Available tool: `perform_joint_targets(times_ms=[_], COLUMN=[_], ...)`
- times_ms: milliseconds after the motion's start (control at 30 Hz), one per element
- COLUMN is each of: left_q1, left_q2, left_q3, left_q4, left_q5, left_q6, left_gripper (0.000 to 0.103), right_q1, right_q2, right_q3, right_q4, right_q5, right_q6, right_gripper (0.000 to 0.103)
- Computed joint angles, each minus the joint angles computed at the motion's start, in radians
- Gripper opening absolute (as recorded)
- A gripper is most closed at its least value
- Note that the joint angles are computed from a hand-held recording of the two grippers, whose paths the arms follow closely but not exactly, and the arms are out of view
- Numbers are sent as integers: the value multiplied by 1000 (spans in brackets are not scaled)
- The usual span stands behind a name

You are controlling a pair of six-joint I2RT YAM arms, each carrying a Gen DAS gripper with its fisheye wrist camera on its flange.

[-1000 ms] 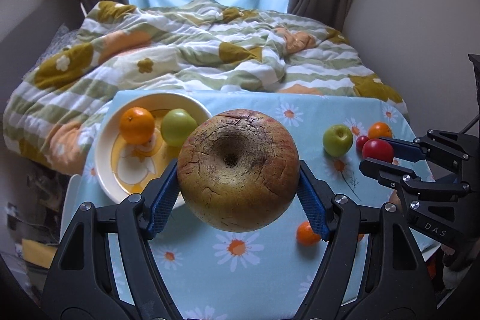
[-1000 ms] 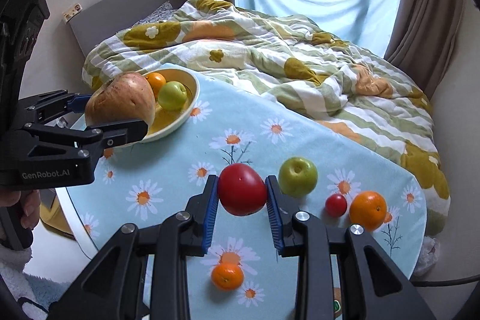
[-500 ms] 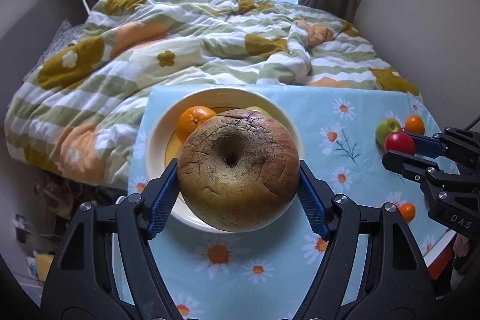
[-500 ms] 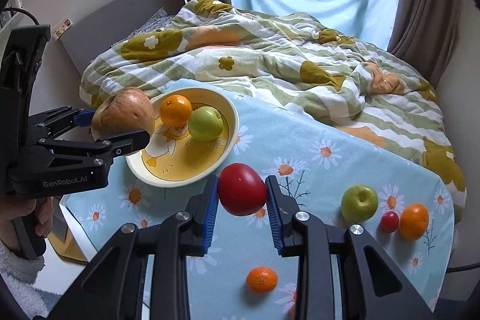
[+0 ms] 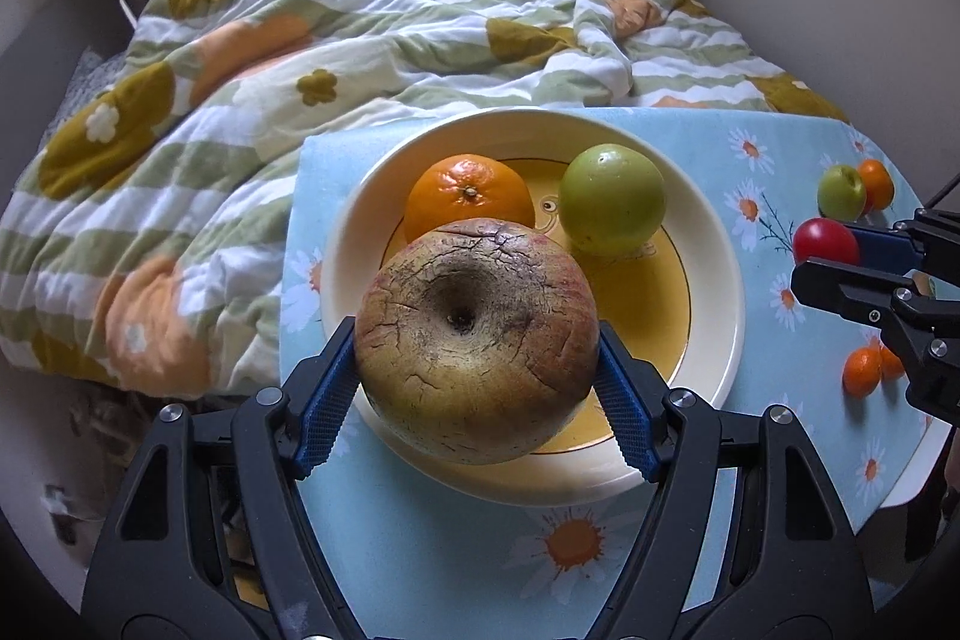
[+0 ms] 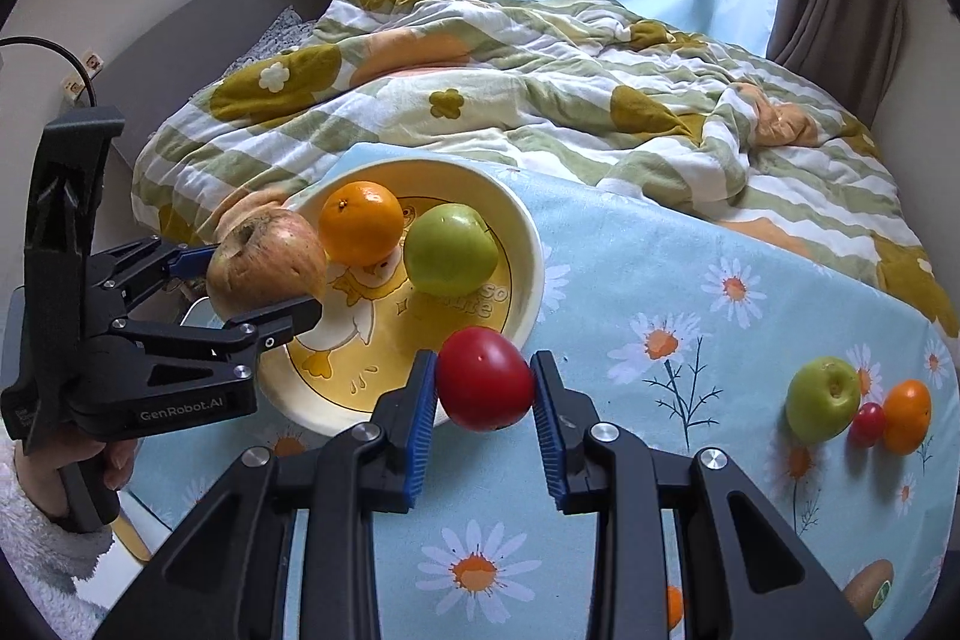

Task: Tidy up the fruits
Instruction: 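Carry the brown apple into the bowl with the left tool and release it, then lower the red tomato into the bowl with the right tool and release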

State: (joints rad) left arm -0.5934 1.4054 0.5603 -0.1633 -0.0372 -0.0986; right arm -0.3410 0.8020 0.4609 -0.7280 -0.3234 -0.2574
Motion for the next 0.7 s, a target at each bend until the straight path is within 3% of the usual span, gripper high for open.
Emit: perform_joint_targets(times_ms=[200, 233, 267, 300, 533, 700], left_q1=[3, 8, 9, 8, 16, -25], left_q2=[43, 34, 27, 22, -46, -127], left_q3=[-6, -9, -8, -6, -25, -57], left_q4=[57, 64, 69, 72, 11, -55], left_q5=[12, 27, 30, 19, 43, 6], left_q6=[49, 55, 57, 57, 12, -43], left_gripper=[81, 86, 101, 103, 103, 103], right_q1=[41, 40, 38, 39, -5, -23], right_q2=[-8, -13, -19, -27, -58, -56], right_q3=[-12, -11, -10, -9, 12, 36], right_q4=[14, 9, 2, -4, -66, -91], right_q5=[53, 58, 62, 68, 58, 33], right_q6=[69, 73, 76, 81, 58, 13], right_gripper=[29, 29, 29, 29, 29, 29])
